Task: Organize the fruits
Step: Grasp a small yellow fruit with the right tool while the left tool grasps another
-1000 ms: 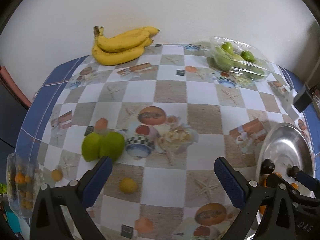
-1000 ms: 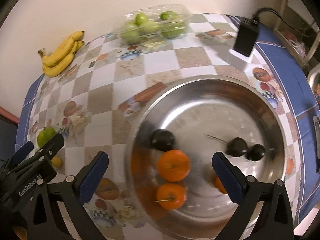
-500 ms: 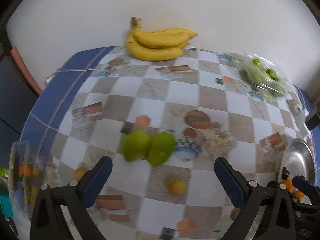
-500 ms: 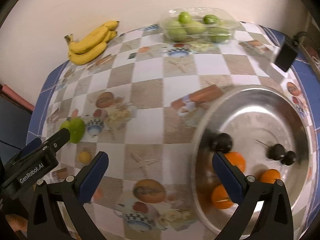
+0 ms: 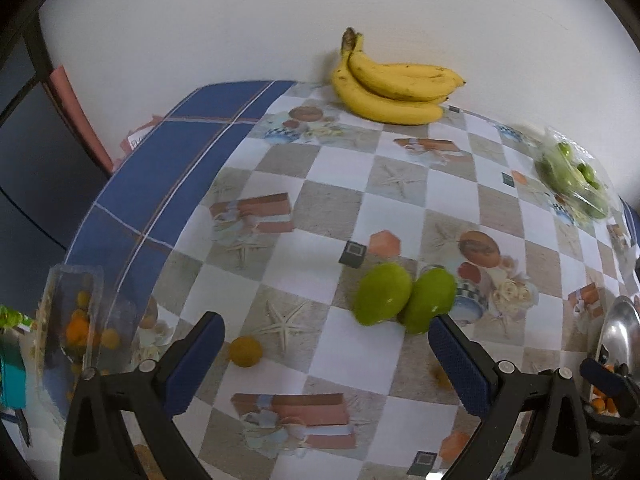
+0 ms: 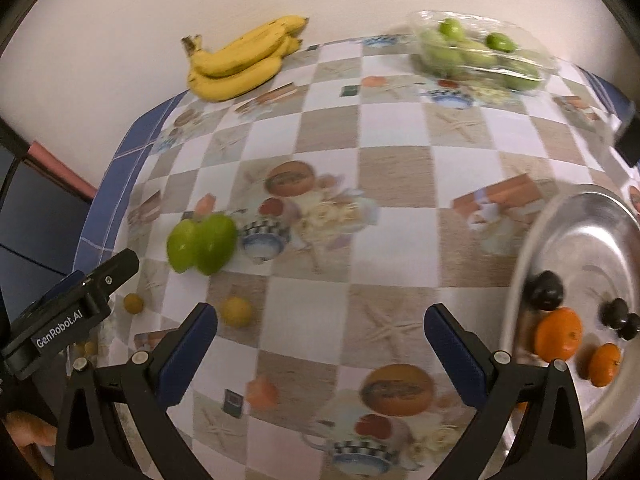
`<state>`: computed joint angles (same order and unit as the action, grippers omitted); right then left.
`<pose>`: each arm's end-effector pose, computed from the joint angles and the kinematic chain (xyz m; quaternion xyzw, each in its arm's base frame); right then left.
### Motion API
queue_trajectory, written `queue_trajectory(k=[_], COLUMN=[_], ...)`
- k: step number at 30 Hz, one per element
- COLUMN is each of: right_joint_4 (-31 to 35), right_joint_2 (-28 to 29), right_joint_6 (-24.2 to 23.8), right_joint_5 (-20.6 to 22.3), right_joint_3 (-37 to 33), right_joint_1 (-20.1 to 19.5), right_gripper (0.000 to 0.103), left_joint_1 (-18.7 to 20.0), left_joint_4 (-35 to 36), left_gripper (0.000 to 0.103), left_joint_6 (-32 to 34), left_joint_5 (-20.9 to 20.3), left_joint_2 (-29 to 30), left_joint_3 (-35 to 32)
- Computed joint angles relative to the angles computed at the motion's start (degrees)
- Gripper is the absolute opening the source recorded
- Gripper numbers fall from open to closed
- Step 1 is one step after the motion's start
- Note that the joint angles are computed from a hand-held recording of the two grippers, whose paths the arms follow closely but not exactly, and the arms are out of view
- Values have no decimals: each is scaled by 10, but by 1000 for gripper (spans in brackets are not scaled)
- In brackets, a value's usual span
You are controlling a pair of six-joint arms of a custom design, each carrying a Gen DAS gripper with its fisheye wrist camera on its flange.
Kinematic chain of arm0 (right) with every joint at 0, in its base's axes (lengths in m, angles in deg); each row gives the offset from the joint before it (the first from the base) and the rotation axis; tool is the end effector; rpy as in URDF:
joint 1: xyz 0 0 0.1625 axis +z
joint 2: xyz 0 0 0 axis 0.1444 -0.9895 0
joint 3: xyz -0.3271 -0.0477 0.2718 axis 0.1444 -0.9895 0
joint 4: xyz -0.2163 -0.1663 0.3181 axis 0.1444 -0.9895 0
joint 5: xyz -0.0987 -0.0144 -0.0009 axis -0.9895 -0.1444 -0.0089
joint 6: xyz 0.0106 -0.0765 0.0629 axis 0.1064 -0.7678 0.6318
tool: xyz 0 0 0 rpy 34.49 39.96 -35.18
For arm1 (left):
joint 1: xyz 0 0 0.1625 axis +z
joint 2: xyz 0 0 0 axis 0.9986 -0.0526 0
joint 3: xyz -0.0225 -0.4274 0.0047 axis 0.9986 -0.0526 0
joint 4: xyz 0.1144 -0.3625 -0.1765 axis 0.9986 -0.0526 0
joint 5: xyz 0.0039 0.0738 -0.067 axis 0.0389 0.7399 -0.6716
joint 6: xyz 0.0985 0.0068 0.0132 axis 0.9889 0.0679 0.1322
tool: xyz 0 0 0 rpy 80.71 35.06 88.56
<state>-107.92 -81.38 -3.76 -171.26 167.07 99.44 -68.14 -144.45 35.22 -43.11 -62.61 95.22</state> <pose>0.1352 -0.2044 0.2848 -0.1622 -0.9047 0.3027 0.2522 -0.3656 -0.3284 0.0886 0.2584 0.8911 -0.1546 0.3395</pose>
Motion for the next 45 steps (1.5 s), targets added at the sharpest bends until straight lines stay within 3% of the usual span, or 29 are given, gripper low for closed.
queue_trajectory(k=[9,12,14,18,20,24,26,38,45], right_joint_4=[-73,-89,-103,-122,-134,-149,-155,-171,-169], right_joint_2=[106,134,149,175,185,205,213,222,222], right_joint_6=[-11,-15,-21,-29,-35,-39,-42,-51,-50], right_joint_5=[7,11,19,24,30,36,38,45,50], right_joint_3=[0,-2,-2,-4,-4,-4,-4,-6,-6], right_joint_1=[7,9,6,4,0,-6,-10,-18,-20], right_gripper=[103,100,93,89,82,74,65,31,27], left_joint_1=[34,47,56,73,80,94,100,110,110], left_joint_4=[1,-9,-6,-2,3,-2,-1,-1,0], left_gripper=[102,96,92,81,74,70,62,34,29], left_joint_6=[-4,6,1,-9,-17,-17,-17,-18,-22], left_joint_5=[-22,-32,-34,-36,-39,-43,-44,-57,-52], left_joint_2=[-12,-16,-22,-30,-32,-37,-38,-38,-38], left_joint_3=[11,15,18,22,22,25,25,28,30])
